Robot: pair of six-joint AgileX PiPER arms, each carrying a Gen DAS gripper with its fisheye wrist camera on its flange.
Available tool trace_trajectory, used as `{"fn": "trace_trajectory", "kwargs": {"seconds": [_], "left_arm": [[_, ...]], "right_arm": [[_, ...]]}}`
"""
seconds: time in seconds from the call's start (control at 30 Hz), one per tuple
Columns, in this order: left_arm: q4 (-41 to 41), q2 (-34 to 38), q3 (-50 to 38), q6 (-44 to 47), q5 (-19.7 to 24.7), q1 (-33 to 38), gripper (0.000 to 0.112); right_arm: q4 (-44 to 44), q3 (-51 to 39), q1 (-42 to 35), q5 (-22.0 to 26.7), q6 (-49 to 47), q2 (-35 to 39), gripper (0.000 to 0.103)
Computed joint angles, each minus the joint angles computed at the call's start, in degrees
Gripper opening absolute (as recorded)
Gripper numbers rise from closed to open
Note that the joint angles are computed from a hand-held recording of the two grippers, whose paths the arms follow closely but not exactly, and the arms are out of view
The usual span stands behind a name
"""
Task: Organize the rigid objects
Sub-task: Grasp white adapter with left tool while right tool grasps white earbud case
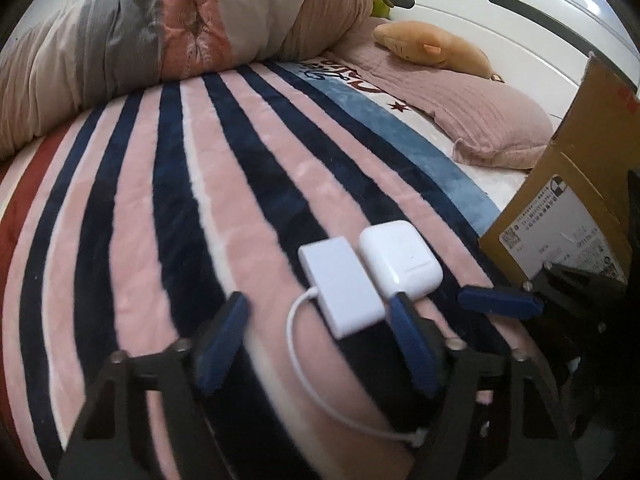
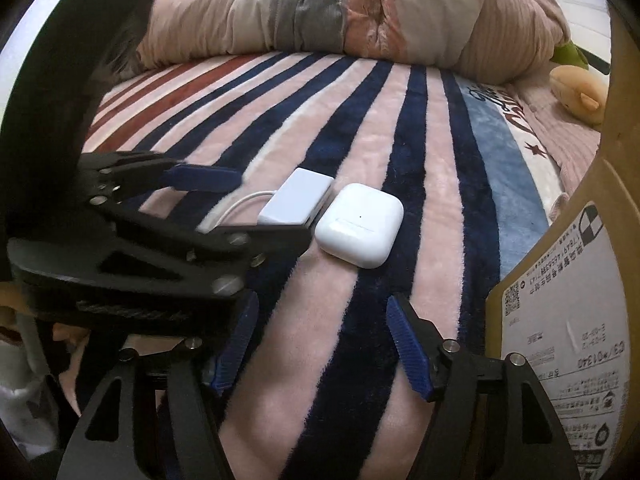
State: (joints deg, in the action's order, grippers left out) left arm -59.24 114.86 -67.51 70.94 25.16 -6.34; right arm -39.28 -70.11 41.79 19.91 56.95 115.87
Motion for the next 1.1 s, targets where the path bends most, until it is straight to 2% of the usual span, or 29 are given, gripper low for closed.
{"fn": "trace_trajectory", "kwargs": {"seconds": [0.07,0.23,0.4,0.47,0.6,0.7,0.73,0.77,0.9,1.0,1.03,1.1], "left_arm": [[-0.33,0.15,-0.09,0.22,-0.18,0.09,0.043],[-3.93,-1.63,2.37,4.75,0.83,2.14,0.04],[-4.55,-5.45,7.6,7.57,1.39,6.33,0.04],[-4.84,-6.83,9.51,8.72,2.17,8.52,0.04],[-6.7,-7.23,10.55,11.06,4.04,11.58,0.04],[-7.65,-6.59,10.48,12.04,4.71,12.17,0.04],[-7.64,-6.57,10.5,12.16,4.29,11.91,0.04],[-7.75,-6.67,10.64,12.41,4.22,11.96,0.04],[-8.22,-6.48,10.5,11.66,3.79,11.55,0.041],[-9.81,-5.82,10.34,12.29,3.38,10.58,0.053],[-10.38,-5.7,10.22,12.44,3.05,10.23,0.059],[-11.52,-5.79,10.76,12.54,-1.4,7.67,0.059]], "right_arm": [[-0.3,0.09,0.05,-0.14,0.5,0.05,0.064],[-0.04,-0.25,0.13,0.23,0.81,0.06,0.064],[2.66,-1.69,-0.63,0.09,-0.86,0.11,0.064],[0.88,-3.18,-0.72,0.6,0.75,0.91,0.064],[-1.94,-9.43,-0.86,5.69,3.85,5.26,0.064],[0.7,-12.55,-2.48,4.5,2.15,7.62,0.064],[0.15,-12.96,-2.5,5.03,2.91,7.85,0.059],[-1.69,-12.98,-2.29,5.74,4.8,7.74,0.043],[2.73,-8.63,-1.9,3.49,-1.35,4.16,0.043],[7.53,-3.91,-0.86,1.57,-7.83,0.97,0.043],[6.03,-2.95,-0.31,1.78,-6.6,0.45,0.043],[0.75,-1.74,0.74,2.03,-1.15,0.06,0.043]]}}
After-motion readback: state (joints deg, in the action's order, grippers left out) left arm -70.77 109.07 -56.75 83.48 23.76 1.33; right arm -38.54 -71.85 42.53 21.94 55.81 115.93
